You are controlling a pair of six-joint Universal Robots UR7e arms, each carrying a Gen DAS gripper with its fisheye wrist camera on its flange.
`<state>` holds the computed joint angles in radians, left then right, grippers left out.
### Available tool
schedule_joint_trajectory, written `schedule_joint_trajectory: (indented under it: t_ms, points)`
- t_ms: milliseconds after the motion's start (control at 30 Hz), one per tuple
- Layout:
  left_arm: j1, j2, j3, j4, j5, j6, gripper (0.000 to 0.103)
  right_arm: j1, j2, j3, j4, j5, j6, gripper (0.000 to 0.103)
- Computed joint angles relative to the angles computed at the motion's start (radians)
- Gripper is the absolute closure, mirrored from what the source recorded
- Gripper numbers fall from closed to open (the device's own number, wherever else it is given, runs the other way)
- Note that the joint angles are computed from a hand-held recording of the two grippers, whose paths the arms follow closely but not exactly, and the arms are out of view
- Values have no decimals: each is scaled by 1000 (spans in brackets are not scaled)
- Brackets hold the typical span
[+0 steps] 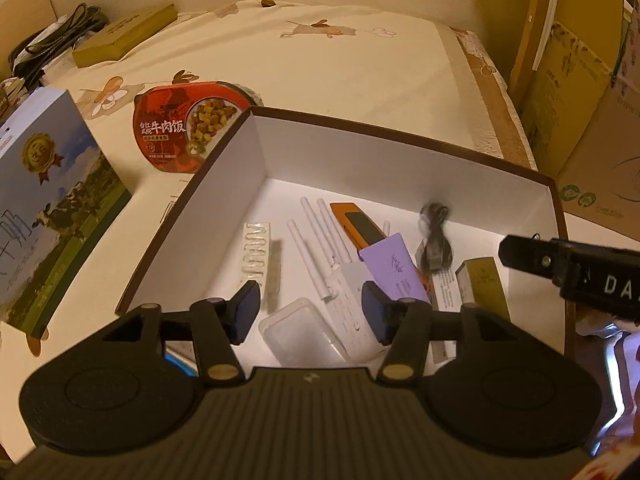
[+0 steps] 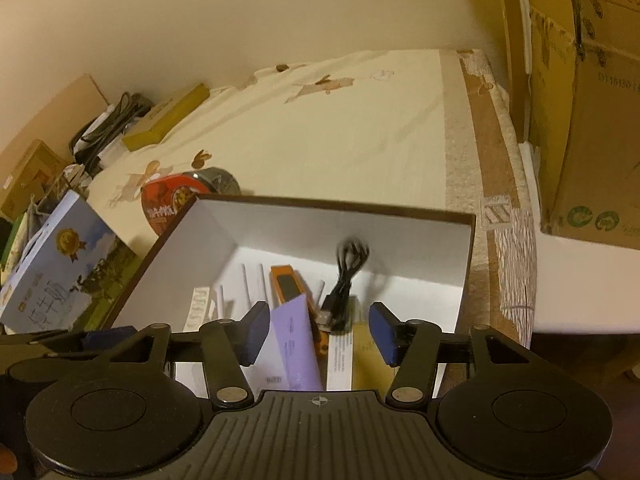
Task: Organize rigid objects
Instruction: 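Withdraw both grippers from the shoebox back over the table items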
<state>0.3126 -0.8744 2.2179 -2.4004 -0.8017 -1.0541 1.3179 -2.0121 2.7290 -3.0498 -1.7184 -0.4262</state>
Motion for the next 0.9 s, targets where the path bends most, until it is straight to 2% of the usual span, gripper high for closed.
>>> schedule_joint_trajectory:
  t_ms: [300,733,900]
  points:
    - [-26,-51,21,43,4,-54,51,9,-64,11,71,-13,19,50]
    - [-72,-118,51,77,8,-112,50,76,-126,14,123,-45,43,46]
    - [-98,-159,86,86,1,-156,50,84,-176,25,163,-34,38,46]
